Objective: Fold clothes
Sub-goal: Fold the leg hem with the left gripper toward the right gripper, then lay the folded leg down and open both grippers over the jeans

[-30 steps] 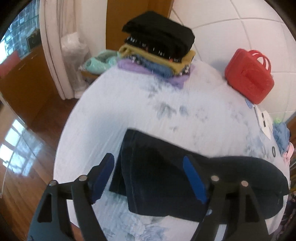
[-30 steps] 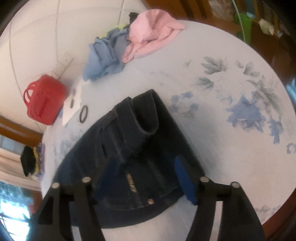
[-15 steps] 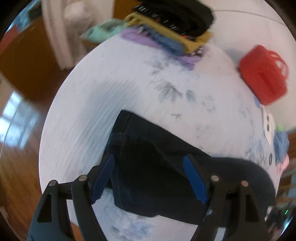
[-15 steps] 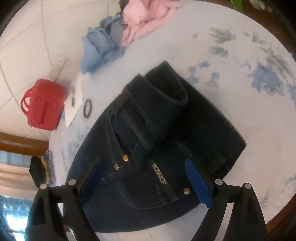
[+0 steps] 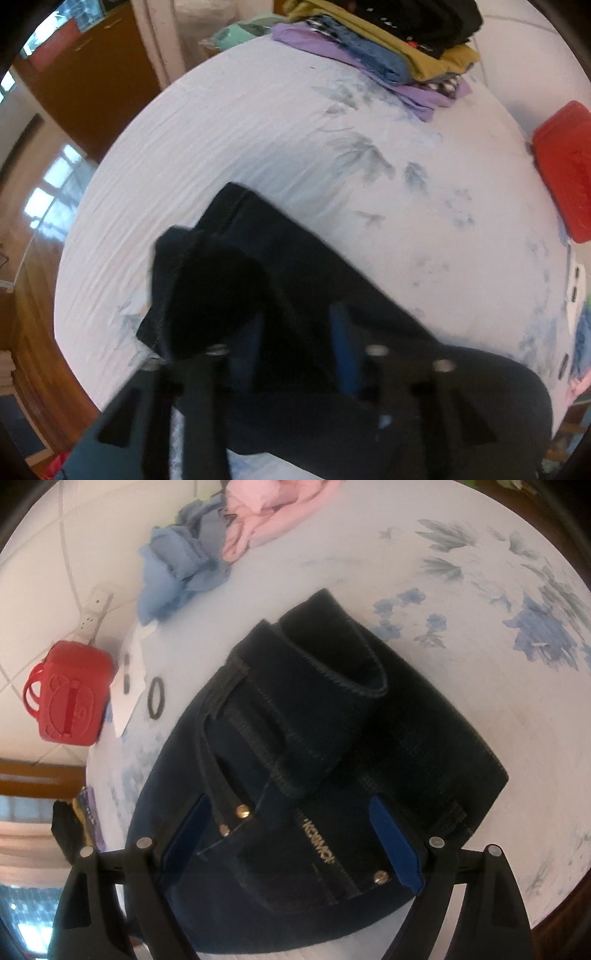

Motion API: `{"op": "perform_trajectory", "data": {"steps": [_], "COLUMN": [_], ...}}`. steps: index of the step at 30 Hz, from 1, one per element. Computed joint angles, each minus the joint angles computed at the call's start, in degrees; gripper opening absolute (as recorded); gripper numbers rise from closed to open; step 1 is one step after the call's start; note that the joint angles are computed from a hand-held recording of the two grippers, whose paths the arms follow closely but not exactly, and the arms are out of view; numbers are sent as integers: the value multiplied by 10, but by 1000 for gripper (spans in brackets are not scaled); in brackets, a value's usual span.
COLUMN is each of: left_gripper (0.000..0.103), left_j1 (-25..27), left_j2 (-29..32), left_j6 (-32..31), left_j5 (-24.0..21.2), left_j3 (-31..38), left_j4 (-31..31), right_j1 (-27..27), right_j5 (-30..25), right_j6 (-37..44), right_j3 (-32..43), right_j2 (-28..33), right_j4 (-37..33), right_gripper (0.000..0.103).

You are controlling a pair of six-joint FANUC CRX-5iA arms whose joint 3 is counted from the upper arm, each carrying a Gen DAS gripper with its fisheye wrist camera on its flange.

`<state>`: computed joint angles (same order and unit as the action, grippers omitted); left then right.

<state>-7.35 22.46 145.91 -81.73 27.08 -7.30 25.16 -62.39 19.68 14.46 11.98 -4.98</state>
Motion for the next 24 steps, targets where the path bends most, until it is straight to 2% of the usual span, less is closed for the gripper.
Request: {"op": "perform_trajectory", "data": {"steps": [1,3,6,10,11,12,13,14,17,19,20,22,24], "left_gripper": [14,7,4,4,4,4,4,4,4,4,4,4,4], "left_j1": [-1,0,-8,-26,-31,-36,-40,-44,-64,-77,-82,-83,-72], "left_j2": [-9,-23,-31,-14,-4,6,17,22,15,-15,-42,-104,-149], "left_j6": [4,7,-8,-41,-57,-74,-91,-106,-152,-162,-160,-142,-125], "left_j5": [13,28,30,14,4,0,-3,1,39,82,110,164,199], "left_j3": [-16,-35,-27,35,65,100,136,158,216,200,168,68,-29], "left_j4": [-5,-5,-25,-70,-86,-103,-120,-131,-178,-201,-211,-213,-194], "right_j1": [-2,-7,-10,-19,-21,-18,-11,-4,6,11,14,24,35], "right_j5": [1,5,30,67,71,59,31,27,92,128,143,161,172], "right_j6": [3,5,-7,4,13,24,29,33,25,14,4,-27,-56], "right_j3": [-2,-8,-21,-19,-14,5,33,46,41,26,12,-38,-97], "right_j2": [-1,-2,-7,6,12,26,44,50,27,4,-12,-55,-98], "right_j4": [-3,-7,-1,-10,-13,-3,18,38,102,138,153,187,198], "right_gripper": [89,89,89,90,76,51,14,13,12,12,12,12,12]}}
